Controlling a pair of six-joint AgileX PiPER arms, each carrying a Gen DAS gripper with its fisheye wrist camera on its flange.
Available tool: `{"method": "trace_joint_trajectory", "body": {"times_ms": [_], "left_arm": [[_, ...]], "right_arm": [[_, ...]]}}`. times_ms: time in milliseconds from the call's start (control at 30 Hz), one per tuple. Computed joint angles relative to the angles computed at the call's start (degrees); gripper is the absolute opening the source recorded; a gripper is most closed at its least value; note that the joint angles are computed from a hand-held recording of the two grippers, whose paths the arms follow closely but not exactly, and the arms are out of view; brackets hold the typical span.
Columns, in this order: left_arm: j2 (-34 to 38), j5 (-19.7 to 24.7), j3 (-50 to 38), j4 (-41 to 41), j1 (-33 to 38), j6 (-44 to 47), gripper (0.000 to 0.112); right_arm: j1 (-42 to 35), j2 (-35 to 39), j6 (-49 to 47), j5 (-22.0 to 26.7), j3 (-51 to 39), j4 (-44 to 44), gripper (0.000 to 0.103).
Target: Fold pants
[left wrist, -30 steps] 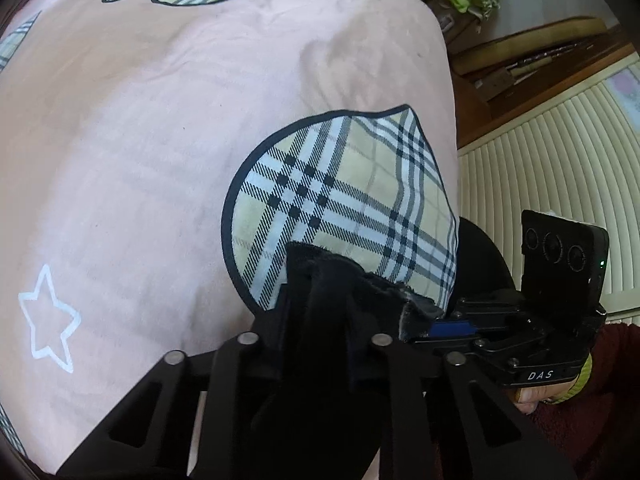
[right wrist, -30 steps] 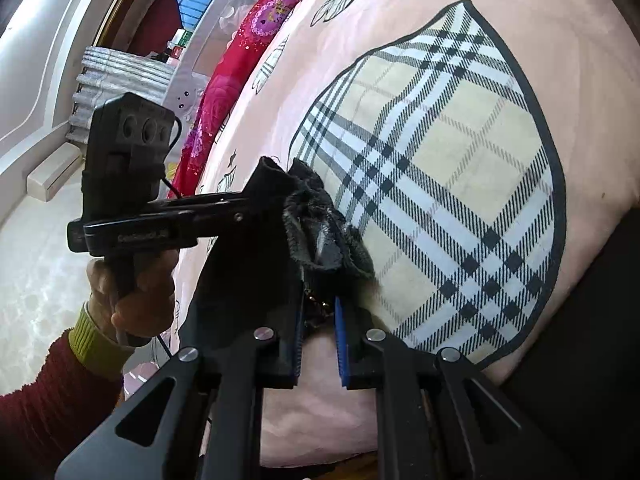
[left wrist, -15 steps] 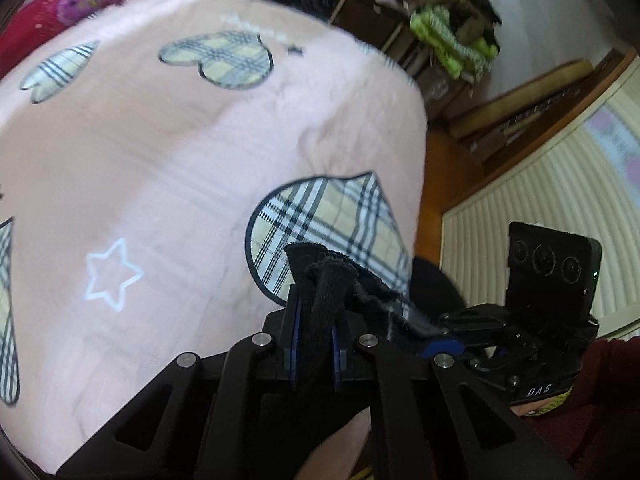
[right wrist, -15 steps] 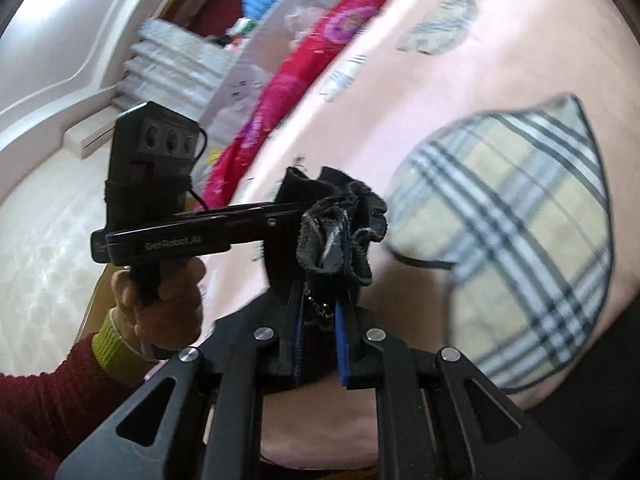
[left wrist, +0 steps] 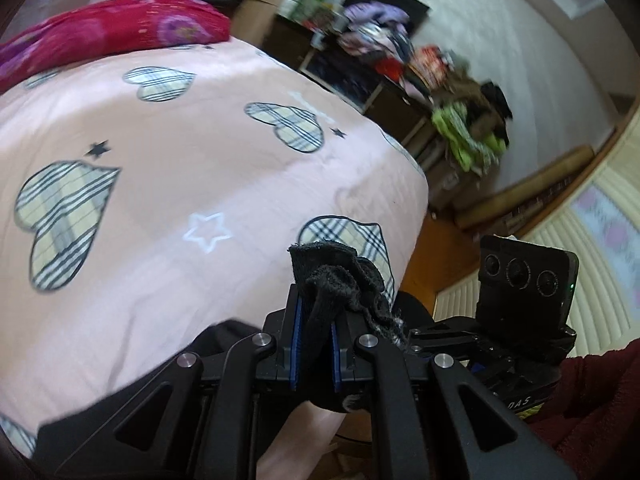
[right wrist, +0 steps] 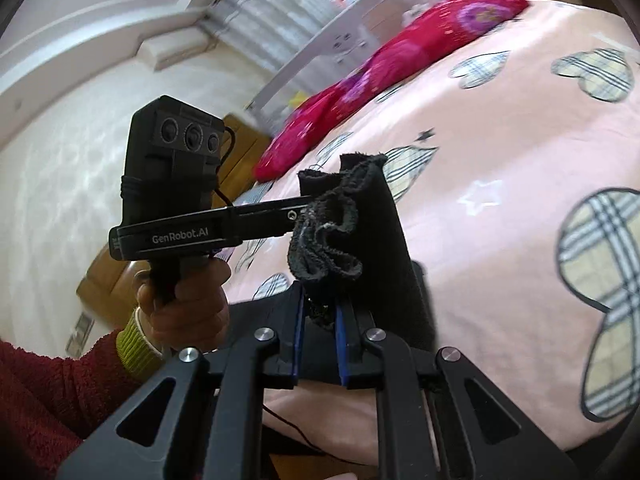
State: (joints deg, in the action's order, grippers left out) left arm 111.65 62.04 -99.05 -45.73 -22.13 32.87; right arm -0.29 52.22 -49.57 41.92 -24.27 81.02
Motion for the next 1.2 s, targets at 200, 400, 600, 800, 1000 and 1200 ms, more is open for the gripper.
{"method": "trace_joint_trajectory", "body": {"times_ms": [200,400,600,800,1000,1200], "left_arm": [[-7.1,-3.7,14.4,-5.0,7.4,5.6,0.01],[-9.2,-5.6,22.6,-7.9,13.4,9.4,0.01],[-9.1,-6.7,28.2,-10.4,17.8,13.2,0.01],[-7.1,-8.3,31.7,-12.0,20.5,15.7,0.01],[-6.7,-9.4,34.3,-12.8,22.0,17.0,0.011],[-6.5,-9.9,36.1,-13.6,23.6,18.3,0.011]], "right_arm": [[14.6,10.7,-1.5,-7.6,-6.4,1.5,0.015],[23.3,21.4,-5.5,-11.5,-12.1,4.9,0.015],[26.2,30.2,-6.0,-11.0,-17.7,3.8,0.015],[28.4,35.1,-7.1,-10.6,-18.8,4.5,0.015],[30.1,39.4,-4.6,-10.4,-21.7,1.9,0.015],[30.9,41.9,-2.6,-9.8,-23.6,-0.7,0.017]]}}
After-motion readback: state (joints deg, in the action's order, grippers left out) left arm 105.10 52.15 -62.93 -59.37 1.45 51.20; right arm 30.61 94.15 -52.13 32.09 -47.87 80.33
